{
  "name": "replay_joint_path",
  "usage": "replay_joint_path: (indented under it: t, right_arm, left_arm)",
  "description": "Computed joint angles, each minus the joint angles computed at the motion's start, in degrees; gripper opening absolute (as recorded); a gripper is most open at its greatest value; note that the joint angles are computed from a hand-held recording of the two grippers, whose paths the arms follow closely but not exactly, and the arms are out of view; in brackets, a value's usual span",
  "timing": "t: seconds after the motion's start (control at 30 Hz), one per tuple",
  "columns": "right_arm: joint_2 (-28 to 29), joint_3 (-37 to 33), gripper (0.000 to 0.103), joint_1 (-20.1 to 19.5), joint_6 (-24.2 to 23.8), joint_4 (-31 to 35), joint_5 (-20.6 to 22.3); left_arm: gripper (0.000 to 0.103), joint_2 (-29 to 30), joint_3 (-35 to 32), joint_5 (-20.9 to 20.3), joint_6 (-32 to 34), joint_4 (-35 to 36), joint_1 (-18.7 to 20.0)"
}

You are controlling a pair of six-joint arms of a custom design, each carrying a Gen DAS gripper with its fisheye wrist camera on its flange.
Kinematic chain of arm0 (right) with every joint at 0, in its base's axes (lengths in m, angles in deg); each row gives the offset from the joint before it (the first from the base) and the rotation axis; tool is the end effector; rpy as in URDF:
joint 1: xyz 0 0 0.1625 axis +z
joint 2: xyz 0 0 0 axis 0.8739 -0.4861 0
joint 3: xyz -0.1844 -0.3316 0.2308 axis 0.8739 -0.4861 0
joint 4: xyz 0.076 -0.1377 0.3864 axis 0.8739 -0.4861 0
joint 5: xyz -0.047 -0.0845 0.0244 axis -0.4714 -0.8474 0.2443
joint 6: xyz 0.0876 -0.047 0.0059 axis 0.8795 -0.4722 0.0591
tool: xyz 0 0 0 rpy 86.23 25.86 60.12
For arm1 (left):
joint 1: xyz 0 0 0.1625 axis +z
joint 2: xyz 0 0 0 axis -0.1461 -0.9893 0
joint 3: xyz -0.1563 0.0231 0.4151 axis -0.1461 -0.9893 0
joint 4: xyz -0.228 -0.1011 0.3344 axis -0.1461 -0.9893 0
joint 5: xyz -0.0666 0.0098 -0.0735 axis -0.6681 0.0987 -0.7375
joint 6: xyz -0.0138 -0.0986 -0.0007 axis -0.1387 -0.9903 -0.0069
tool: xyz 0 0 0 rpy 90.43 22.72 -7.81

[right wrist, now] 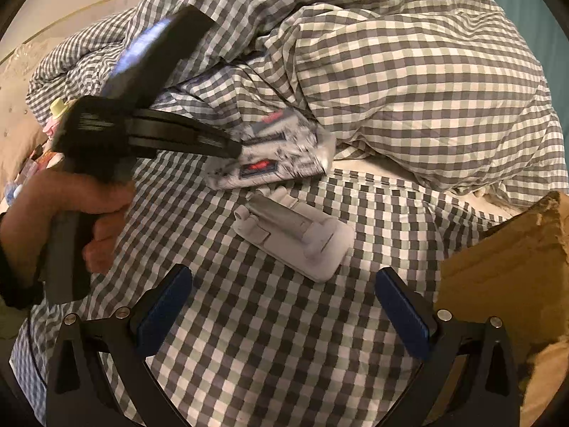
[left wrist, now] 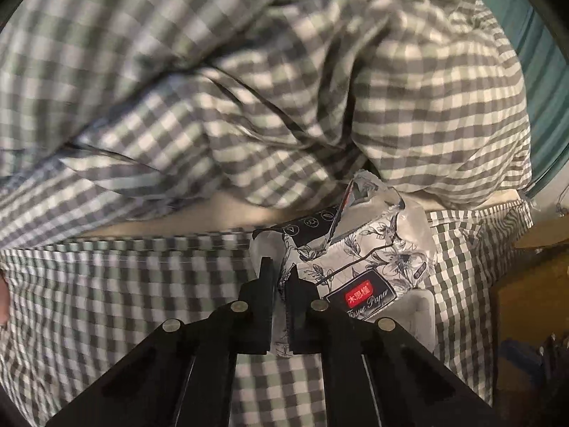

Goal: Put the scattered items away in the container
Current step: 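Grasp the floral tissue packet with the left tool while the right tool grasps the white phone stand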

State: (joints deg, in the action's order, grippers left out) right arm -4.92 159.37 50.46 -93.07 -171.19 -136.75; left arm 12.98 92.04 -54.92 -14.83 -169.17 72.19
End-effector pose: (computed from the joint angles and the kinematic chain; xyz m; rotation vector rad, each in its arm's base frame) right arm 0.2693 -0.5093 0.0294 0.4814 -2.2958 0.6958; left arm -0.1100 -0.6531 0.1912 0.5744 2.4932 -0.5138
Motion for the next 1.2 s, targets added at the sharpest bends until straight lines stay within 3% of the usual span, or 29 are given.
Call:
replay_joint_path:
  t: [0.23, 0.4, 0.83, 1.03, 1.2]
  right_arm:
    - [2.38, -3.00, 0.103, 0.08, 1.00, 1.55, 0.26]
    - [5.68, -7.03, 0.103, -0.24, 3.04, 3.02, -3.09]
    - [8.93, -12.97, 0.103, -3.36, 16.32, 4.97, -4.69]
    - [12.87, -19.57, 0.103, -2.58, 15.38, 9.63, -12.66]
    - [15.93, -21.76, 0.102, -1.62, 8.37, 7.84, -16.97]
  left_arm:
    - [0.004, -7.91, 5.15, 3.66, 2.49, -4.73, -1.31]
    - [0.004, -14.63, 7.74, 7.44, 3.08, -5.62, -1.17]
    - [0.004, -27.24, 14.61, 12.60, 3.95, -10.01, 1.91]
    - [0.004, -28.99, 15.49, 12.20, 2.93, -9.24, 2.76]
    - [0.004, -29.25, 16.00, 11.18, 1.83, -8.31, 3.14]
